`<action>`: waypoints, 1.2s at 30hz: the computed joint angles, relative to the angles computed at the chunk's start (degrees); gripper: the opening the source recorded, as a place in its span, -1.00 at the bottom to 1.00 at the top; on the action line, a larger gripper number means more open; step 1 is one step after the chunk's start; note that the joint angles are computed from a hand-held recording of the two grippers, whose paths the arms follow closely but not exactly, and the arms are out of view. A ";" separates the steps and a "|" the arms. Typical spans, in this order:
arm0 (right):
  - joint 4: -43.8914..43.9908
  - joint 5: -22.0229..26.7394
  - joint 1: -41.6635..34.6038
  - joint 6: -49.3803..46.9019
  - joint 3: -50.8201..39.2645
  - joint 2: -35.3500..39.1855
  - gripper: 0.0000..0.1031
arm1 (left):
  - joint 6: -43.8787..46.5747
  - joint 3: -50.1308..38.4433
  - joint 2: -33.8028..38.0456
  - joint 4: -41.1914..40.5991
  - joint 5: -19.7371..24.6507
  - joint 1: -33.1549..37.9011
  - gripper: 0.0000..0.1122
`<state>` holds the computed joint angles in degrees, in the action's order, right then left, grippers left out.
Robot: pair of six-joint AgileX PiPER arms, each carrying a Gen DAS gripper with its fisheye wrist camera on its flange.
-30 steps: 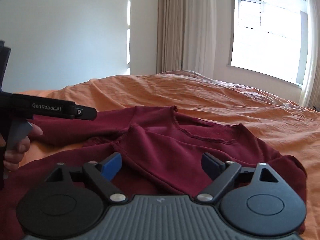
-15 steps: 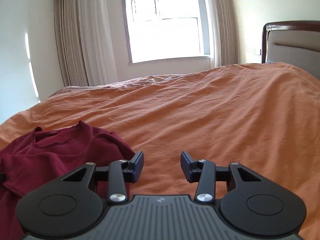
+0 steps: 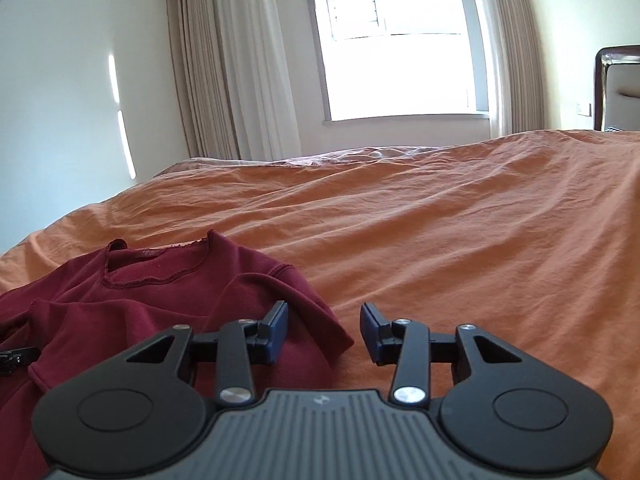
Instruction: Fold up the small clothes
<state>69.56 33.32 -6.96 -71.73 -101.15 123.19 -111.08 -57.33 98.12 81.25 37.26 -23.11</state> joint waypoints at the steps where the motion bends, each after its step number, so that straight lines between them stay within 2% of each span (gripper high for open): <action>1: -1.37 0.80 0.10 1.10 -0.92 0.51 -0.65 | -0.04 -0.06 0.13 0.09 0.23 -0.12 0.83; 3: -1.08 1.76 -0.26 1.80 -1.28 0.53 -0.78 | -0.01 -0.16 0.33 0.17 0.67 -0.37 0.83; 6: 5.10 4.74 -2.74 -1.76 -1.70 -0.54 -0.82 | -0.33 -0.02 0.30 0.44 0.86 -0.53 0.83; 8: 6.26 6.32 -4.23 -4.66 -3.11 -1.24 -0.83 | -0.31 -0.06 0.28 0.33 0.81 -0.56 0.83; 10: 2.35 8.00 -4.75 -1.47 -5.95 -0.89 -0.83 | -0.58 -0.14 0.44 0.58 0.78 -0.61 0.83; 13: -7.78 7.03 -3.62 6.60 -8.17 -0.53 -0.82 | -0.71 -0.02 0.44 0.93 0.69 -0.63 0.83; 15: -8.64 6.12 -4.08 10.03 -6.56 -0.83 -0.81 | -0.69 -0.01 0.47 0.92 0.79 -0.68 0.83; 16: -8.52 5.81 -4.47 11.58 -5.49 -1.09 -0.74 | -0.56 -0.02 0.46 0.82 0.84 -0.67 0.83; 18: -7.43 7.66 -5.89 14.33 -3.89 -1.18 -0.38 | -0.48 -0.04 0.43 0.79 0.74 -0.58 0.83; 19: -6.11 10.49 -6.91 15.59 -3.61 -0.73 -0.07 | -0.48 -0.04 0.43 0.79 0.74 -0.58 0.83; 20: -6.26 13.59 -7.54 17.70 -4.34 0.07 0.12 | -0.52 -0.02 0.44 0.84 0.77 -0.59 0.83; 22: -7.45 17.93 -7.70 21.45 -5.19 1.11 0.18 | -0.56 0.01 0.43 0.89 0.77 -0.58 0.83; 24: -9.51 18.16 -6.53 23.52 -4.17 0.69 0.16 | -0.72 0.07 0.40 0.98 0.74 -0.59 0.83; 25: -12.56 16.51 -5.39 25.47 -3.24 -0.22 -0.10 | -0.72 0.07 0.40 0.98 0.74 -0.59 0.83; 26: -14.69 15.15 -4.57 26.81 -2.23 -1.20 -0.62 | -0.76 0.14 0.32 1.01 0.71 -0.58 0.83; 28: -14.02 14.27 -4.60 26.32 0.49 -3.55 -0.78 | -0.92 0.18 0.25 1.12 0.51 -0.46 0.83; 33: -17.08 18.33 -6.37 30.28 0.21 -4.15 -0.80 | -1.89 0.59 0.01 1.87 -0.08 -0.14 0.83; 36: -13.02 19.13 -7.89 29.09 0.28 -3.45 -0.51 | -2.13 0.62 0.11 2.18 0.00 -0.17 0.83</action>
